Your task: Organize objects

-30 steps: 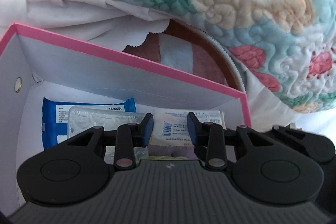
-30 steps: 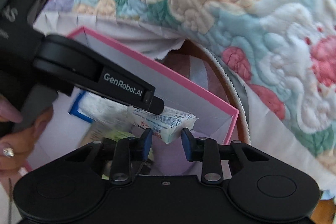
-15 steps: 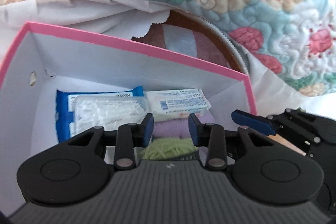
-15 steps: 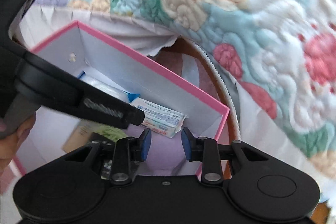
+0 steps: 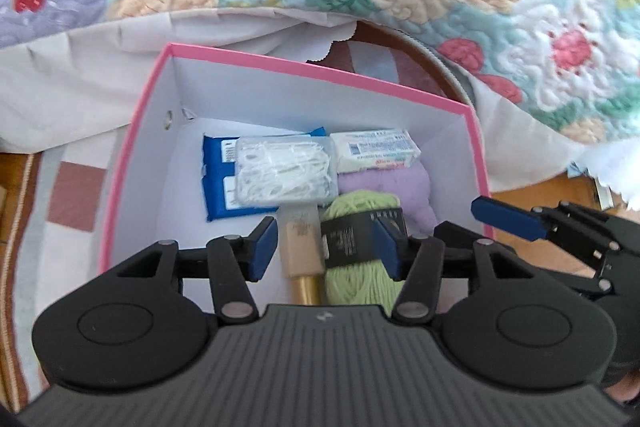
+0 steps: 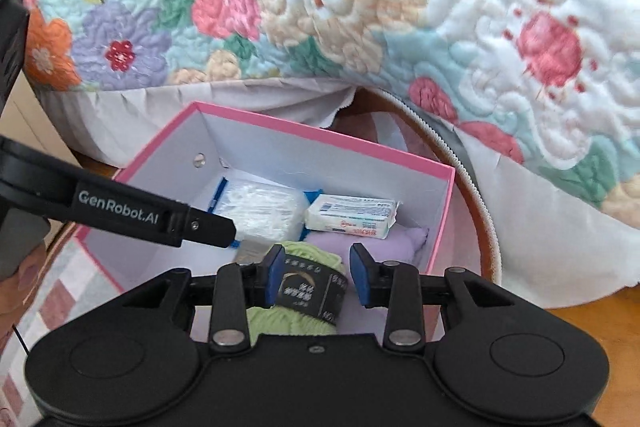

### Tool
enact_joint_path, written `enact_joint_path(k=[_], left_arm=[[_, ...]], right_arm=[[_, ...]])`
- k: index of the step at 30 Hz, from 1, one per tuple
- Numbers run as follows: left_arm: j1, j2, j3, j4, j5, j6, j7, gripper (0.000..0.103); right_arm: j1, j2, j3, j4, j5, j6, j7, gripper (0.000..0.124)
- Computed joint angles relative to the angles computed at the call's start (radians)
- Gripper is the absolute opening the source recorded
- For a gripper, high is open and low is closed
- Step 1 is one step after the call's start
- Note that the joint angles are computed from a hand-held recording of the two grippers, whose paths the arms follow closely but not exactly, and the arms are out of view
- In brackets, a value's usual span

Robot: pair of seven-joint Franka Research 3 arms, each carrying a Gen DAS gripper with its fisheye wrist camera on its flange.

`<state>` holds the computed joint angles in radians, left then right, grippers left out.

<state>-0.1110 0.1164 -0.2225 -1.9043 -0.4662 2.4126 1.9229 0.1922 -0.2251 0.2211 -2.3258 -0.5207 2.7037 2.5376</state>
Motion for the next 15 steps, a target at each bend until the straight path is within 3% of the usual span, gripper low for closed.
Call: enact_joint_path(k=[6, 15], left_arm=[[0.006, -0.154, 0.042, -0.097, 0.003, -0.048, 0.05, 0.062], [-0.02, -0.381, 0.141, -0.268, 0.01, -0.088, 0.096, 0.067]], right_arm=[[0.022, -0.092, 0.047, -0.002, 0.038, -0.092, 0.054, 0.059], [0.062, -0.169, 0.124, 0.003, 0.085, -0.215, 0.113, 0.063]])
